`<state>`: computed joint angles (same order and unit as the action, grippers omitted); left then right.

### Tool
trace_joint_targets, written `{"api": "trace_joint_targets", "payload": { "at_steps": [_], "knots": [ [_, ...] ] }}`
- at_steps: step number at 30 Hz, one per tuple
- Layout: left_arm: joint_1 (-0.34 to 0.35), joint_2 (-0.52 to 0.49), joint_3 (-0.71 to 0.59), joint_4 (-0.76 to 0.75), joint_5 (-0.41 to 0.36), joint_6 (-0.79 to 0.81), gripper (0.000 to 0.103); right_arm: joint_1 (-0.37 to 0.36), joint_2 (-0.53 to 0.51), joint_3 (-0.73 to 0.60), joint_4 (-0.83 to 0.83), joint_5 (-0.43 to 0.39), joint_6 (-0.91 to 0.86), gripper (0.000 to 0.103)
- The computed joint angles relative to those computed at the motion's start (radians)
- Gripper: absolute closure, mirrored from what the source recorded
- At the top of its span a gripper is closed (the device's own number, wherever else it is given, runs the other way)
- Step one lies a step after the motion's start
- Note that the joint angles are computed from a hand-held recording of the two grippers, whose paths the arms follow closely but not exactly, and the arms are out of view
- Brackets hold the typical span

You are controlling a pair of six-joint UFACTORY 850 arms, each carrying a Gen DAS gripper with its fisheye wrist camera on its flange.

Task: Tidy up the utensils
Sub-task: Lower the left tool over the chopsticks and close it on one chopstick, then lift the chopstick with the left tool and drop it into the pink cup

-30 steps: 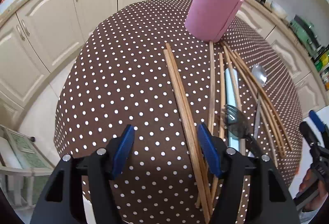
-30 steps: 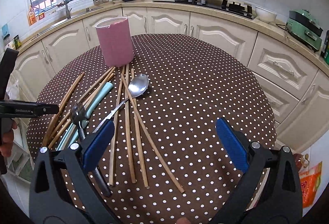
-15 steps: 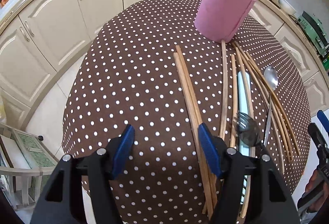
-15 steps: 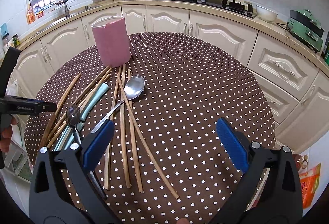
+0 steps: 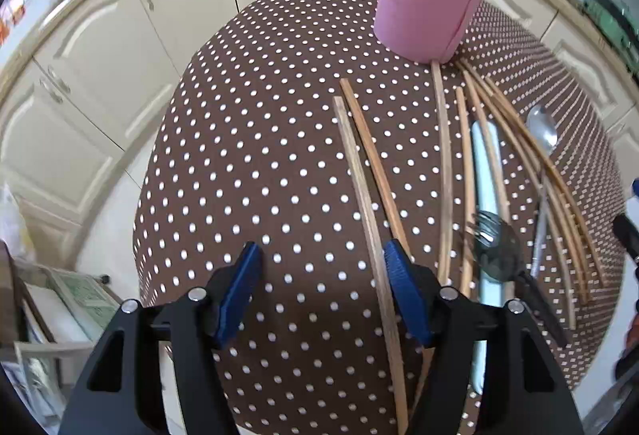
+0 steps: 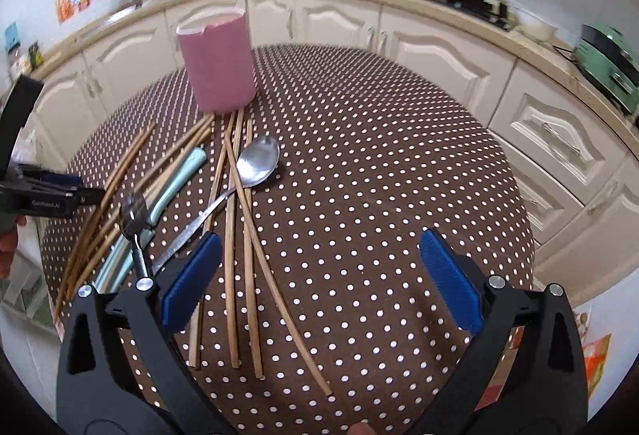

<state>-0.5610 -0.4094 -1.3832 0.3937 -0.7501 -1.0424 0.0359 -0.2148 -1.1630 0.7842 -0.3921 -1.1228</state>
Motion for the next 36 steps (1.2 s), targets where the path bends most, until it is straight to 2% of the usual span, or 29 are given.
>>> {"api": "trace_joint_targets", "payload": {
  "at_steps": [3,7,8,12,13,14,15,17,22,24,27,31,36],
  "knots": [
    [-0.003,-0.014,-0.026,-0.003,-0.01,0.028,0.059,0.012,-0.048,-0.071,-0.154,-0.074,0.097,0.006],
    [0.0,-0.032,-0.054,-0.019,-0.017,0.06,0.068,0.037,-0.101,-0.15,-0.322,-0.136,0.196,0.007],
    [0.002,-0.035,-0.059,-0.026,-0.015,0.066,0.069,0.042,-0.113,-0.168,-0.347,-0.153,0.214,0.011],
    [0.015,-0.041,-0.066,-0.036,0.004,0.065,0.094,0.061,-0.164,-0.24,-0.419,-0.241,0.255,0.022],
    [0.019,-0.036,-0.057,-0.044,0.018,0.064,0.095,0.066,-0.176,-0.254,-0.429,-0.261,0.262,0.026],
    [0.023,-0.026,-0.043,-0.051,0.039,0.059,0.096,0.071,-0.188,-0.269,-0.441,-0.277,0.271,0.034],
    [0.027,-0.015,-0.028,-0.057,0.058,0.058,0.097,0.077,-0.205,-0.288,-0.46,-0.296,0.287,0.047],
    [0.03,0.005,0.002,-0.062,0.097,0.046,0.097,0.082,-0.229,-0.317,-0.461,-0.327,0.3,0.063],
    [0.035,0.044,0.062,-0.094,0.176,0.041,0.097,0.088,-0.275,-0.37,-0.432,-0.393,0.286,0.075],
    [0.035,0.058,0.08,-0.086,0.198,0.023,0.097,0.088,-0.282,-0.382,-0.418,-0.404,0.281,0.093],
    [0.027,0.088,0.109,-0.05,0.236,-0.028,0.097,0.094,-0.276,-0.379,-0.44,-0.395,0.286,0.096],
    [0.013,0.128,0.142,0.047,0.285,-0.131,0.097,0.079,-0.239,-0.339,-0.376,-0.39,0.232,0.097],
    [-0.012,0.191,0.186,0.298,0.361,-0.369,0.097,0.047,-0.186,-0.309,-0.239,-0.404,0.122,0.097]
  ]
}}
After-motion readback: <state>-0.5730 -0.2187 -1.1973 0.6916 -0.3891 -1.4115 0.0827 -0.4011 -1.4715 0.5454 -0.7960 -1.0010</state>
